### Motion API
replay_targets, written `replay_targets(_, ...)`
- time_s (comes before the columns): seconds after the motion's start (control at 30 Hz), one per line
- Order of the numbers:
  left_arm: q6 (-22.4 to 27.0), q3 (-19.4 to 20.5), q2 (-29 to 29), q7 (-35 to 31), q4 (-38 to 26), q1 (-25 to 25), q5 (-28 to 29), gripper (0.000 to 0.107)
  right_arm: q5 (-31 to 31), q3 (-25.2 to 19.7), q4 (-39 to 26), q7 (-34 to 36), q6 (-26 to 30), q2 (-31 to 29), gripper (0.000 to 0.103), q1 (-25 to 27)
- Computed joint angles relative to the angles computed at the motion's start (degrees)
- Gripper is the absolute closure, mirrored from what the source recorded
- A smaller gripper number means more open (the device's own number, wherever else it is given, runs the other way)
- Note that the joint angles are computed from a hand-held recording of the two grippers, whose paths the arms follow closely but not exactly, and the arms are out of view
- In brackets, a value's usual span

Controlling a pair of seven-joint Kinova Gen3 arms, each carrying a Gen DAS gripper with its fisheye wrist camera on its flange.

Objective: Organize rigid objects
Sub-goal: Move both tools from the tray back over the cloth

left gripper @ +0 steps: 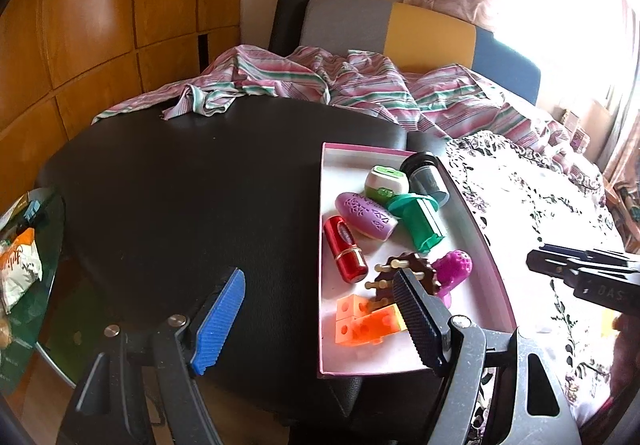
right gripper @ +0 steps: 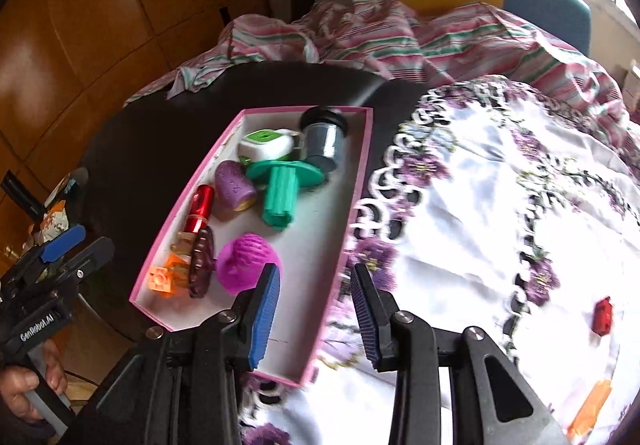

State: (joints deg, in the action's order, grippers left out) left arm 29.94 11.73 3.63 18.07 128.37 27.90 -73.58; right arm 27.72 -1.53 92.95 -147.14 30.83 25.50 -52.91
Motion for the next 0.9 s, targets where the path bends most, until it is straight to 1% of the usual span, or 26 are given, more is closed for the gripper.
replay_targets(0.13,0.04,0.44,-0.01,-1.02,-0.78,0.38,0.06,0.03,2.4,1.69,3.6,-3.72,0.93,-2.78,0.066,-0.88)
replay_targets(0.23,0.03,0.75,0.37,-2.53,-1.92,0.93,0.27,0.03,4.16,1.71,6.2,-6.87,2.69,-4.84,0.066,-0.18)
replay_targets(0.37,-0.41,0.89,1.14,-4.48,-3.83,1.99,0.05,0.03,5.75,0.92,9.95,-11.37,5.24,-7.86,0.066,2.18)
replay_targets(0.43,-0.48,0.91,1.65,-5.32,-4.91,2.75,-0.28,0.03,6.26,0.69,12.3,-14.15,6.3,-9.78,0.066,3.59)
replay_targets(0.6,-1.7,0.44,3.75,-9.72,-8.68,4.58,0.63,0.03,6.66,0.38,18.28,-21.67,8.84,-15.29,0.066,8.06)
replay_targets(0.7,-2.59,-0.17,5.22,-11.24,-10.82,6.26,0.27,0.03,5.88,-0.06,21.3,-25.18,10.29,-18.78,0.066,11.31)
replay_targets(0.8,-3.72,-0.68,7.06,-15.33,-13.5,7.68,2.7,0.03,4.56,-0.43,24.55,-28.24,10.54,-21.9,0.066,15.06)
replay_targets(0.9,-4.16,-1.44,9.14,-19.04,-16.24,9.59,4.74,0.03,5.85,-1.14,28.22,-34.37,9.63,-24.5,0.065,18.17)
